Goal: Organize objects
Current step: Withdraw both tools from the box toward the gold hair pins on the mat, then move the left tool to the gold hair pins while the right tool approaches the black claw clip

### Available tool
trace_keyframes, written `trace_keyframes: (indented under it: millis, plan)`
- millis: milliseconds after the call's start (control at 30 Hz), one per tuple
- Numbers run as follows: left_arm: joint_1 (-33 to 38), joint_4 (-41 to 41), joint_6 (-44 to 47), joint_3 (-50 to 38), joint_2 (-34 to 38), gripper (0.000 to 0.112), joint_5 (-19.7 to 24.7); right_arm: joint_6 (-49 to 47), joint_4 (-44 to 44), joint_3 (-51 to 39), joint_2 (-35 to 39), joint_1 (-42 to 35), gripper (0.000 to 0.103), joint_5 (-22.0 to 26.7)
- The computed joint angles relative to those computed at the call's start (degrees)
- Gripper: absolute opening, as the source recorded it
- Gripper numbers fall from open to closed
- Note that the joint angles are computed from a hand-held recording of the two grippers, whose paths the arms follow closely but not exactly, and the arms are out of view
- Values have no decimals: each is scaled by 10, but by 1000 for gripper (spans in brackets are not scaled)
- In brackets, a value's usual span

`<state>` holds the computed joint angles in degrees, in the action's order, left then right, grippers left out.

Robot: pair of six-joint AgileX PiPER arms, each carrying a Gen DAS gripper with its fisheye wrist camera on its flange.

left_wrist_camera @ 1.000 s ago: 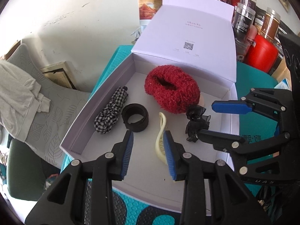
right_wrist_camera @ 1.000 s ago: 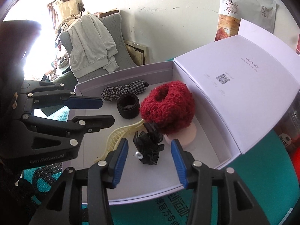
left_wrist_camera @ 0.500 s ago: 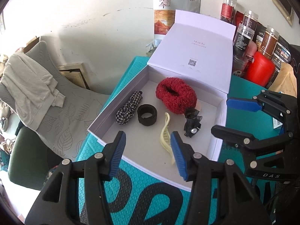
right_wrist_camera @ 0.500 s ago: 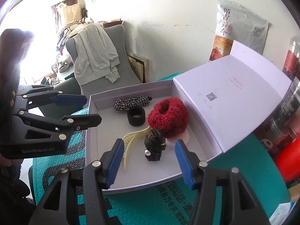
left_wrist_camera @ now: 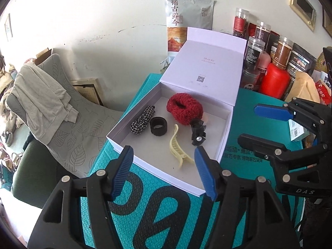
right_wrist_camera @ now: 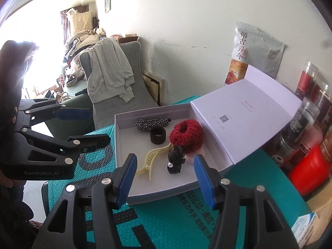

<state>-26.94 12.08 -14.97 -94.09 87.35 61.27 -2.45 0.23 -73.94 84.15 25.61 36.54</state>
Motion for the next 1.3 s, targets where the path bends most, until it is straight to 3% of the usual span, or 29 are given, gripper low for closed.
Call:
trace_keyframes:
  millis: [300, 467, 767, 1067, 1300]
  plan:
    - [-70, 53, -67, 40, -58, 61, 13, 31, -37, 62, -67, 16, 58, -37]
    - [-90, 64, -95, 82, -83, 62, 13, 18, 0, 96, -71, 7, 58, -48]
    - [-127, 77, -154, 186, -133, 62, -17, 75, -28, 181, -114, 19, 58, -64]
    - [-211, 89, -219, 253, -150, 62, -35, 207, -112, 278, -188, 62, 58, -59]
    - [-276, 96, -258, 281, -141, 62, -57, 320, -182, 348, -256, 98, 58, -23]
